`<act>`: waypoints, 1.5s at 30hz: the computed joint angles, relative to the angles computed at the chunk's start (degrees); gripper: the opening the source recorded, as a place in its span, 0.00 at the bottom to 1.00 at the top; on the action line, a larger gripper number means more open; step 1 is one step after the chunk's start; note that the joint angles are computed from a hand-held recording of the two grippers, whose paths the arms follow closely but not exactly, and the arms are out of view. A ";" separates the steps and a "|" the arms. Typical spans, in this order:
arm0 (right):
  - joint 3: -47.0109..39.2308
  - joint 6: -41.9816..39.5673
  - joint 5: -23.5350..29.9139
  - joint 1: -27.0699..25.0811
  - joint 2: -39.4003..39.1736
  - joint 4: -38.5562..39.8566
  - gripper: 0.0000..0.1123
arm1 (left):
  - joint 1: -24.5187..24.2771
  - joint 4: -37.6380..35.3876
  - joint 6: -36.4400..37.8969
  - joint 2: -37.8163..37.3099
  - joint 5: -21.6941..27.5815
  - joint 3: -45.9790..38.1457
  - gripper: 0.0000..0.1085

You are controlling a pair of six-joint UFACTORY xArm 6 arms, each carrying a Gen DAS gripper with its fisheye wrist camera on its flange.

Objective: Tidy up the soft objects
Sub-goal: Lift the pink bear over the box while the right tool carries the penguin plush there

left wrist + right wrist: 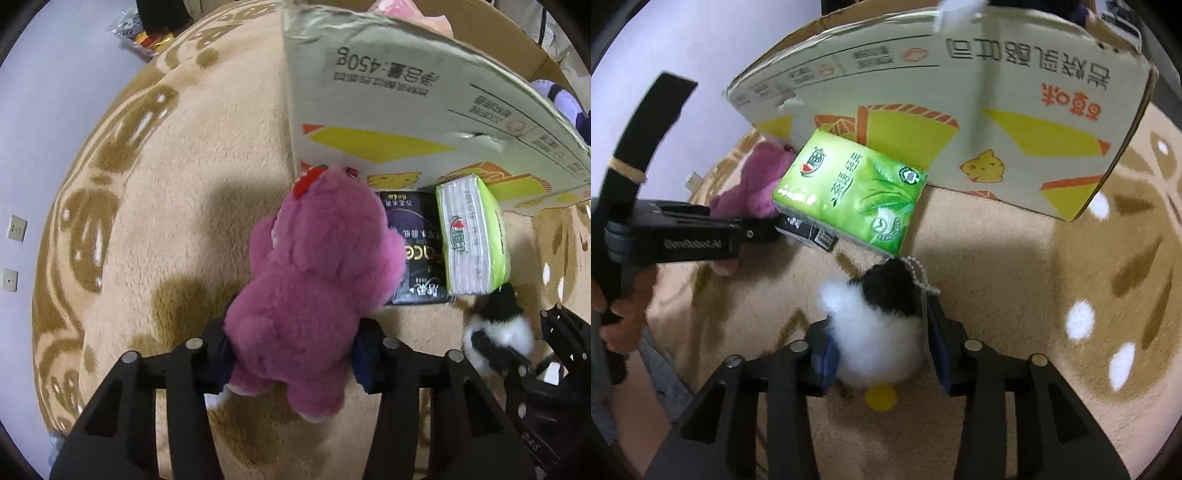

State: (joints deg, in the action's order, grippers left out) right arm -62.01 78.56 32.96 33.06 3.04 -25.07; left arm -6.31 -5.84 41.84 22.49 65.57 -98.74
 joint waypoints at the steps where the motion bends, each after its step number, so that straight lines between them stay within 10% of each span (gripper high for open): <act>1: -0.15 0.41 0.57 0.18 -0.01 -0.18 0.30 | 0.11 0.03 -0.47 -0.33 0.33 0.11 0.44; 45: -0.45 24.69 20.27 7.70 -15.15 -30.28 0.29 | 7.10 -24.54 12.59 -19.75 -17.83 16.19 0.44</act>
State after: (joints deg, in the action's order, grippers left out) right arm -62.47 103.25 53.23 40.76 -12.11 -55.35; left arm 0.79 -30.38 54.43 2.74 47.74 -82.55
